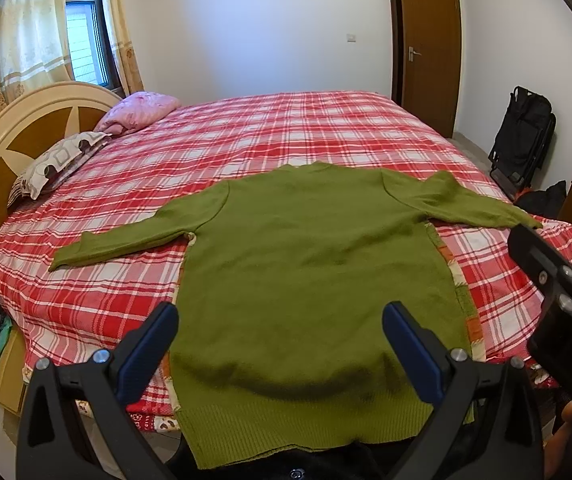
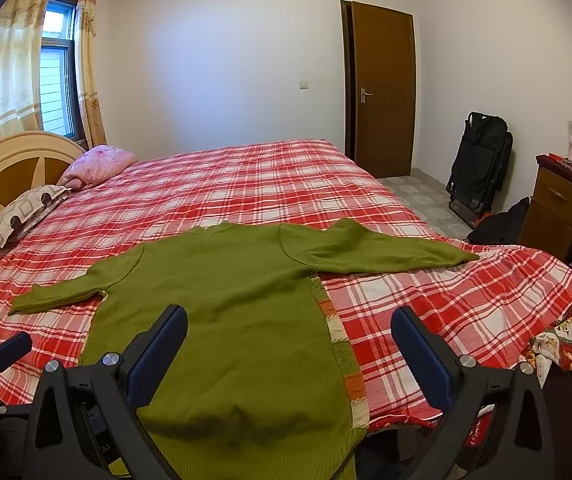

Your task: Fold small clothes

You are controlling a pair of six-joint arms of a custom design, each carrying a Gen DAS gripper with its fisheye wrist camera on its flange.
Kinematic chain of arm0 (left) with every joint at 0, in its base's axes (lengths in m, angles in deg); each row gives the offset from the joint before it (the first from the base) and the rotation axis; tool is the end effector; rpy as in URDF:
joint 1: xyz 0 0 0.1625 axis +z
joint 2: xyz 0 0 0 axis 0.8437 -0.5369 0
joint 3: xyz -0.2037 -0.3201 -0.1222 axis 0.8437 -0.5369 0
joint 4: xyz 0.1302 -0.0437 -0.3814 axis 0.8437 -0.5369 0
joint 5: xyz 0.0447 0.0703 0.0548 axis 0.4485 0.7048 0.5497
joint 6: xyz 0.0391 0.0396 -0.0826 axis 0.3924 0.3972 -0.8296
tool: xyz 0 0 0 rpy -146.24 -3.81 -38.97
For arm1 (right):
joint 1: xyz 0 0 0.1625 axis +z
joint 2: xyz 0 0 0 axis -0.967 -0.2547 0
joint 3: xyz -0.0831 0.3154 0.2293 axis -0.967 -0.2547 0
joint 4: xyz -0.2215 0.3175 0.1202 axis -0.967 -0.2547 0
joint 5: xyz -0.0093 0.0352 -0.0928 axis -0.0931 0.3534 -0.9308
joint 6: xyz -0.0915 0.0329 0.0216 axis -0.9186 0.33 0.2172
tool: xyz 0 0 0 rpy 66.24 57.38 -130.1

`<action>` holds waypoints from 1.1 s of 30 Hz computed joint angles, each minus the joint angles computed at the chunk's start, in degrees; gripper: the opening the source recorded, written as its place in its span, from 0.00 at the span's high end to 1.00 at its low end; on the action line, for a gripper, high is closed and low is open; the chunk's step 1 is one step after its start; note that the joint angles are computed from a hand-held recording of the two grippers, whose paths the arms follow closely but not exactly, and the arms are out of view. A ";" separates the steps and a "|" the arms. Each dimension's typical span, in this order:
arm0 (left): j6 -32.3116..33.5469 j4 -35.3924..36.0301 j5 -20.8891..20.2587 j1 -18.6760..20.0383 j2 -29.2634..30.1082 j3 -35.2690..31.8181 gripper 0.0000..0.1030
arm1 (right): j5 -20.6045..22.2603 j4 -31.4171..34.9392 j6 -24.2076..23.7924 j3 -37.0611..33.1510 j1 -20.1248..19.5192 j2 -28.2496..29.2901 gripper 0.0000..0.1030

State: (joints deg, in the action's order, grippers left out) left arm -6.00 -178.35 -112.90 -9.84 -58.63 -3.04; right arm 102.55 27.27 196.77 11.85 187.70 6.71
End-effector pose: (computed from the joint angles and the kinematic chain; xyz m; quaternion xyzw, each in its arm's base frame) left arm -0.3310 -0.6901 0.2135 0.1761 0.8307 -0.3714 0.3755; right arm 0.3409 -0.6726 0.2326 0.1044 -0.7903 0.4840 0.3610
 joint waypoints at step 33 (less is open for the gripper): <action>-1.20 1.70 -0.21 0.13 -0.12 0.00 0.00 | -0.25 7.34 3.21 -7.46 -0.45 3.79 0.01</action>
State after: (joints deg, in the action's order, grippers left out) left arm -7.19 -176.65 -113.11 -9.71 -58.75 -3.04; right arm 102.30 34.62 199.98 4.39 187.25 10.50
